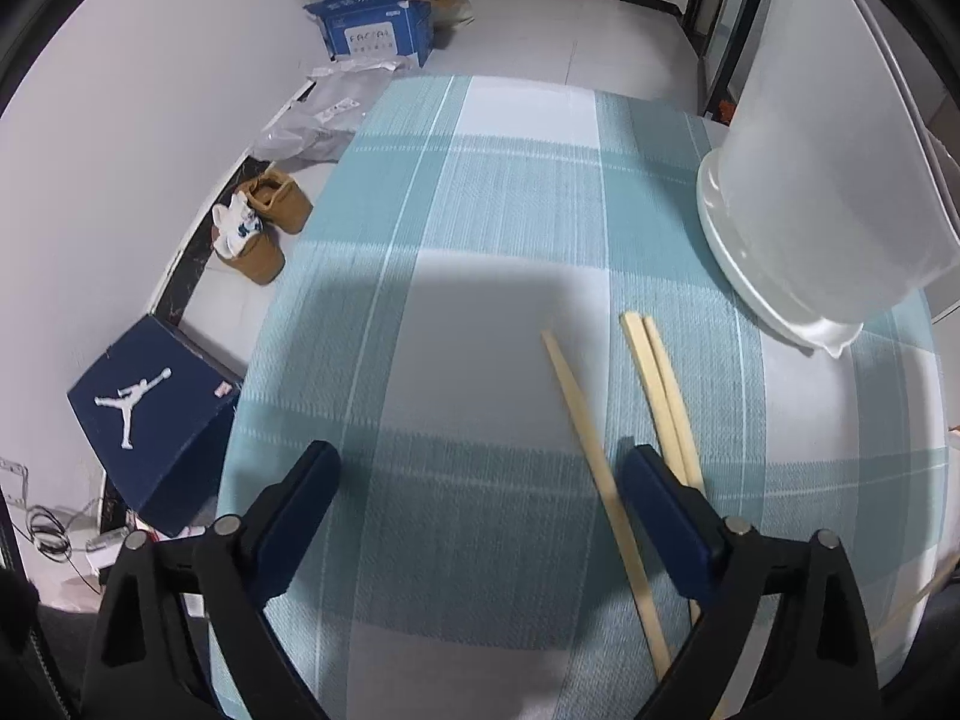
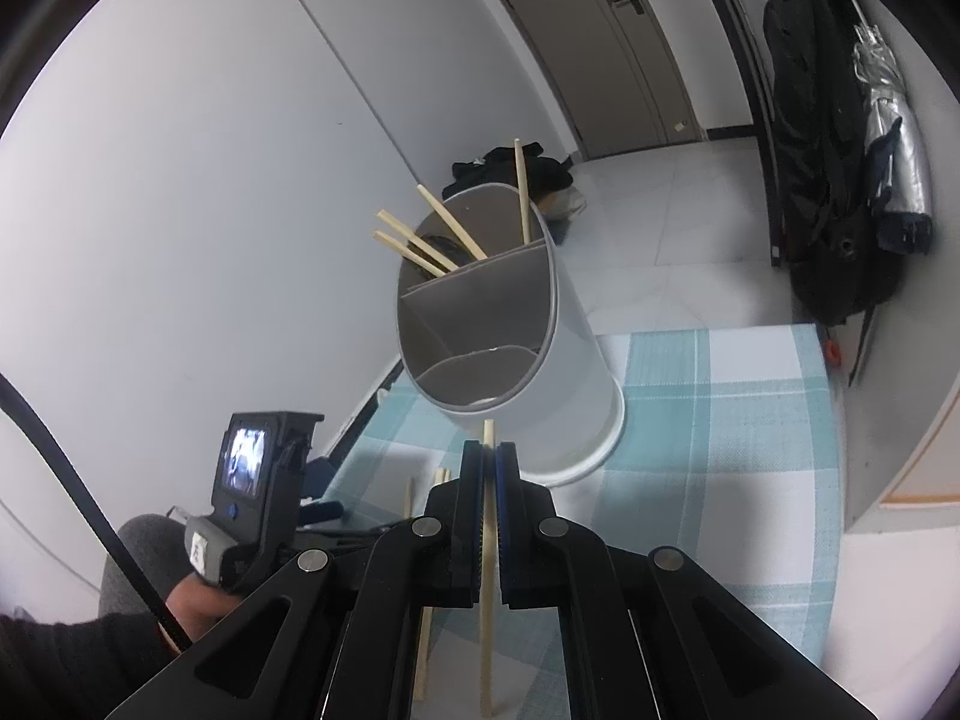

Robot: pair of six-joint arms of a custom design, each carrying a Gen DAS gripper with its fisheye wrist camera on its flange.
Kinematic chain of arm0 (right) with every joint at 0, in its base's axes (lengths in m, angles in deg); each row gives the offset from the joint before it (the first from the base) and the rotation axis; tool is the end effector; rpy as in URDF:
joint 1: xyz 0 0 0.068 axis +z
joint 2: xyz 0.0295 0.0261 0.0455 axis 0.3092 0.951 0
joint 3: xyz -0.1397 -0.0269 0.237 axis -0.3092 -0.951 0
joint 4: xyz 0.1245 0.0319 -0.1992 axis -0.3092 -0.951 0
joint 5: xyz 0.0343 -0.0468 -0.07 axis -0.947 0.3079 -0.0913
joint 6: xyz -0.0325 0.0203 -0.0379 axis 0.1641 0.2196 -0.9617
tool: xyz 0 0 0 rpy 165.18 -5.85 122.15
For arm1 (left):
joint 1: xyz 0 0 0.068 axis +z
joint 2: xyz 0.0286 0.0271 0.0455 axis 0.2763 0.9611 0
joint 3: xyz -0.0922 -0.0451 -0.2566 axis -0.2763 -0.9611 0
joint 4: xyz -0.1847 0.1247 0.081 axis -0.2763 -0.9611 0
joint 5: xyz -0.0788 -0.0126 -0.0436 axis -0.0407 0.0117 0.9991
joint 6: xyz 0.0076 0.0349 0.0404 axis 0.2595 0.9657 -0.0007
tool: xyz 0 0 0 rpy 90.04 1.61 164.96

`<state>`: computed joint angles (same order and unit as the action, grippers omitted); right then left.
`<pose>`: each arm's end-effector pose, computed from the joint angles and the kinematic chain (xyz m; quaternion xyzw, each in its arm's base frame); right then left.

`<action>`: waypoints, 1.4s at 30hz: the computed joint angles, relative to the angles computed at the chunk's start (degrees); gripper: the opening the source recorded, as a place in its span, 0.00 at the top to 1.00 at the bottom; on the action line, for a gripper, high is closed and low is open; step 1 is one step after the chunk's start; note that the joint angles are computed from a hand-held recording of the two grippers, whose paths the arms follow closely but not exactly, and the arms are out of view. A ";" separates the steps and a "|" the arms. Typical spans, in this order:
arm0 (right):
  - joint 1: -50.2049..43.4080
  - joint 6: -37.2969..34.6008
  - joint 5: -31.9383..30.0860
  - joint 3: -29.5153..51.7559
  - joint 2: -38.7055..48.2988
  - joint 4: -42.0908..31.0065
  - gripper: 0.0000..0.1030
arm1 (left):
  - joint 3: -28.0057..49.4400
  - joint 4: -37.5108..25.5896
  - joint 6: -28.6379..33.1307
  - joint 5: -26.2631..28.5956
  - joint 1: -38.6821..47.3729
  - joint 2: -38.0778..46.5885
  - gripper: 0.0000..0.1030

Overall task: Organize utensils
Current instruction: 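Lift the chopstick with the right gripper while the left gripper grasps another chopstick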

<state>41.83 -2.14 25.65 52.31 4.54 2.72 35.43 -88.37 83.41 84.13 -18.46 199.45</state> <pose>0.2085 0.0850 0.2447 0.1603 0.8666 0.1734 0.4396 0.3651 -0.2472 0.2077 0.2369 0.9549 -0.0205 0.1776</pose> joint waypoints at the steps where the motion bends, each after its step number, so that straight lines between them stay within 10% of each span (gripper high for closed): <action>1: -0.02 -0.08 0.01 0.01 0.01 0.09 0.97 | 1.35 -0.79 0.27 -0.36 -0.29 0.64 0.13; 16: -2.25 -0.70 -1.58 -1.76 -0.77 1.12 0.97 | 20.86 -13.44 1.72 4.95 -0.48 10.20 0.96; 24: -1.48 -2.11 -0.19 -1.44 -1.00 1.49 1.00 | 21.03 -13.50 -2.21 9.80 1.33 9.70 0.99; 42: -1.07 5.40 1.75 0.36 9.56 -4.51 0.91 | -3.47 8.14 -4.82 18.52 3.96 -13.22 0.99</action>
